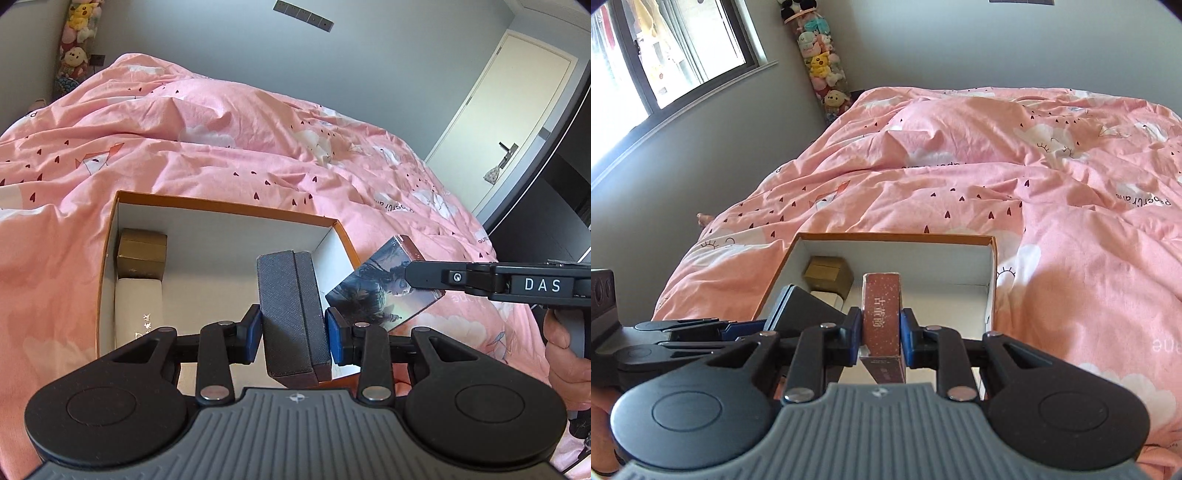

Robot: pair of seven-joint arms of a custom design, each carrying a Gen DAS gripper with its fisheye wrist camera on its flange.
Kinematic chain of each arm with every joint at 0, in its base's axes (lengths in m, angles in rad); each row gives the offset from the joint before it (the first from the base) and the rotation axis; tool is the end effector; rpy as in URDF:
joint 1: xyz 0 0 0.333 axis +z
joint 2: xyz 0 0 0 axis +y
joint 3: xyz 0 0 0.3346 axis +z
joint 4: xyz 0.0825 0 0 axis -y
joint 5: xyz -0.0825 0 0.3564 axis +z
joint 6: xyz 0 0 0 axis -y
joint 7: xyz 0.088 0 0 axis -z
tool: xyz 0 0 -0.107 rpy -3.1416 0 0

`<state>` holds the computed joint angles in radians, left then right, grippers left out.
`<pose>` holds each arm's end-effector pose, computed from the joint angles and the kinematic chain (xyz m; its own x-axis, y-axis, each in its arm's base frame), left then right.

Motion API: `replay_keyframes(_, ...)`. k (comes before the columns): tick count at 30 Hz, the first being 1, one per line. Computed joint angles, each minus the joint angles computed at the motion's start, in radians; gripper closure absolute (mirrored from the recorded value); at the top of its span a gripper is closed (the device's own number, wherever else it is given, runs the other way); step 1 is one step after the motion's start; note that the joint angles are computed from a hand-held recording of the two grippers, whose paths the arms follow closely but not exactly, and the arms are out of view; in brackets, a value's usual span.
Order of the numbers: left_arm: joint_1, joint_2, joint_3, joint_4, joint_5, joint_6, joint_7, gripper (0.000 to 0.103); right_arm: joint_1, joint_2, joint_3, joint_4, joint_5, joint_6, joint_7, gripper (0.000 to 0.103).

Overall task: Organize objects
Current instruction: 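Carry the grey case with the left tool while the right tool carries the card over the box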

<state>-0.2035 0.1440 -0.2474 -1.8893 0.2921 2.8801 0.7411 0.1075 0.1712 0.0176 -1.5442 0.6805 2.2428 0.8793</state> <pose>0.5567 -0.2772 0.5631 -0.0150 -0.9236 0.3831 -0.7097 -0.2601 -0.6548 0.6266 0.0961 0.6372 0.5704 -0.7828 -0.2487 -0.6786 -0.2786 -0.6796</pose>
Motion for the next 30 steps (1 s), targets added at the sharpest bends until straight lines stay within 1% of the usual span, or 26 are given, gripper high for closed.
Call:
replay_keyframes(2, 0.022, 0.021, -0.013, 0.012, -0.052, -0.013, 0.048, 0.062, 0.010, 0.045, 0.001, 0.042, -0.032, -0.005, 0.025, 0.080)
replay_keyframes(8, 0.127, 0.088, -0.100, 0.035, -0.328, -0.030, 0.241, 0.062, 0.015, 0.166, 0.006, 0.161, -0.101, -0.071, 0.077, 0.080)
replay_keyframes(10, 0.149, 0.111, -0.121, 0.049, -0.401, -0.046, 0.274, 0.062, 0.010, 0.200, 0.010, 0.196, -0.108, -0.099, 0.084, 0.080)
replay_keyframes(14, 0.126, 0.142, -0.090, 0.070, -0.396, -0.099, 0.217, 0.062, -0.003, 0.264, 0.019, 0.268, -0.107, -0.175, 0.112, 0.080)
replay_keyframes(18, 0.138, 0.167, -0.106, 0.080, -0.433, -0.126, 0.213, 0.062, -0.006, 0.306, 0.025, 0.311, -0.115, -0.209, 0.120, 0.079)
replay_keyframes(20, 0.138, 0.179, -0.104, 0.103, -0.433, -0.181, 0.213, 0.062, -0.008, 0.330, 0.028, 0.339, -0.118, -0.231, 0.125, 0.079)
replay_keyframes(23, 0.124, 0.197, -0.084, 0.158, -0.413, -0.312, 0.196, 0.062, -0.009, 0.362, 0.032, 0.379, -0.127, -0.265, 0.128, 0.079)
replay_keyframes(25, 0.125, 0.195, -0.084, 0.159, -0.421, -0.326, 0.214, 0.061, -0.007, 0.375, 0.035, 0.394, -0.133, -0.277, 0.122, 0.079)
replay_keyframes(27, 0.115, 0.196, -0.072, 0.178, -0.408, -0.366, 0.210, 0.060, -0.008, 0.385, 0.038, 0.405, -0.136, -0.291, 0.115, 0.079)
replay_keyframes(30, 0.077, 0.194, -0.039, 0.210, -0.322, -0.432, 0.187, 0.055, -0.008, 0.399, 0.041, 0.425, -0.140, -0.311, 0.103, 0.079)
